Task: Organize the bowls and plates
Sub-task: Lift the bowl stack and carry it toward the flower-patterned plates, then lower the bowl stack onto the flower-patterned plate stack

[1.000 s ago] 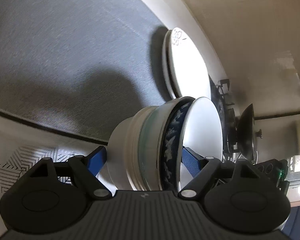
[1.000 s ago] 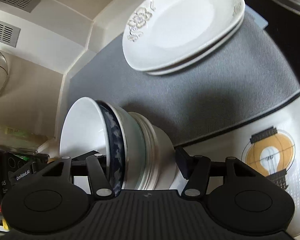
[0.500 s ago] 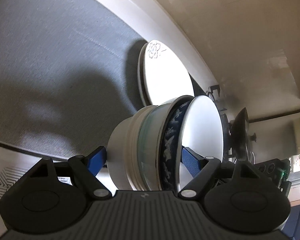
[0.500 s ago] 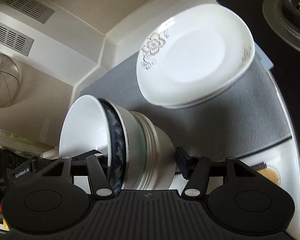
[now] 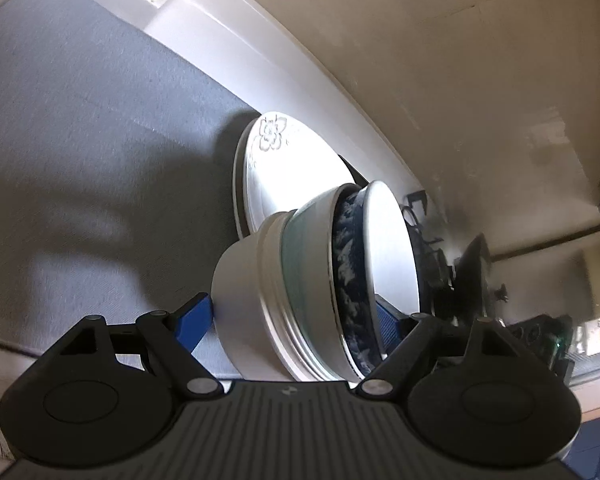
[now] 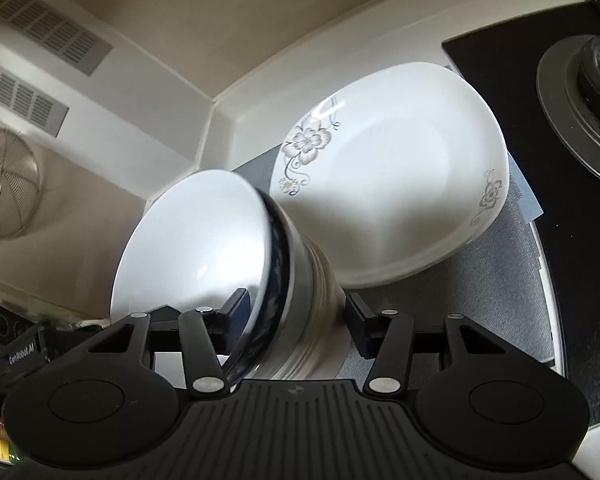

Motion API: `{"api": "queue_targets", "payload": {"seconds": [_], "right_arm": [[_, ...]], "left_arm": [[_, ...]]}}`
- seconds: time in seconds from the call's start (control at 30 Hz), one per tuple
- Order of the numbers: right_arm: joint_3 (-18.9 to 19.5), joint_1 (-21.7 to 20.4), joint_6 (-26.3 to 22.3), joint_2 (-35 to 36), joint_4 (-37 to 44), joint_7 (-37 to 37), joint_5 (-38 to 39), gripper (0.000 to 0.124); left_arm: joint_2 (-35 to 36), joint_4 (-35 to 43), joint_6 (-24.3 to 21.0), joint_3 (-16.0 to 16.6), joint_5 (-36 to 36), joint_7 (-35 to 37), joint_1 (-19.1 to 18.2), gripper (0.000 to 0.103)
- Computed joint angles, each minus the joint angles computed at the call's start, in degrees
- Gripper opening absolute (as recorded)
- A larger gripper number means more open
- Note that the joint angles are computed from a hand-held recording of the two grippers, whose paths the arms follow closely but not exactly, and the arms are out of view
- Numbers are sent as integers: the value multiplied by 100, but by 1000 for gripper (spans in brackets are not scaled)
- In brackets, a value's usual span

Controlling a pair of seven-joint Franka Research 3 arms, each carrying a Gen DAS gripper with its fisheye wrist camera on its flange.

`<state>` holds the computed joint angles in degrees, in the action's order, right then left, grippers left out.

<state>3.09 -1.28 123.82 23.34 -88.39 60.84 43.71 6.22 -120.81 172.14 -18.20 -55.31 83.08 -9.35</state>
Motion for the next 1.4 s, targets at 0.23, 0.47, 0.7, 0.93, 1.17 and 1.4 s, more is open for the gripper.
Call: {"api": "queue_targets", "payload": {"seconds": [0.23, 0.47, 0.7, 0.93, 1.17, 1.4], "right_arm": [[32, -47, 17, 320, 416, 52, -62, 49], [38, -55, -74, 656, 924, 295, -293, 49], [24, -89, -249, 1306, 1871, 743, -712, 49], [132, -192, -178, 1677, 2387, 730, -950, 48], [180, -128, 658, 1734, 2264, 417, -1029, 42], [316, -170, 1025, 2130, 2683, 456, -951, 40]], "left_arm": [[325, 301, 51, -74, 635, -545, 80, 85], [690, 693, -81, -204, 1386, -1111, 276, 85], [1405, 1511, -333, -302, 2270, -1577, 406, 85], [2017, 2304, -602, -71, 3554, -2475, 241, 85], [2606, 3014, -949, 80, 4387, -3221, 53, 82], [2965, 3590, -1015, 355, 5061, -3885, -171, 83]]}}
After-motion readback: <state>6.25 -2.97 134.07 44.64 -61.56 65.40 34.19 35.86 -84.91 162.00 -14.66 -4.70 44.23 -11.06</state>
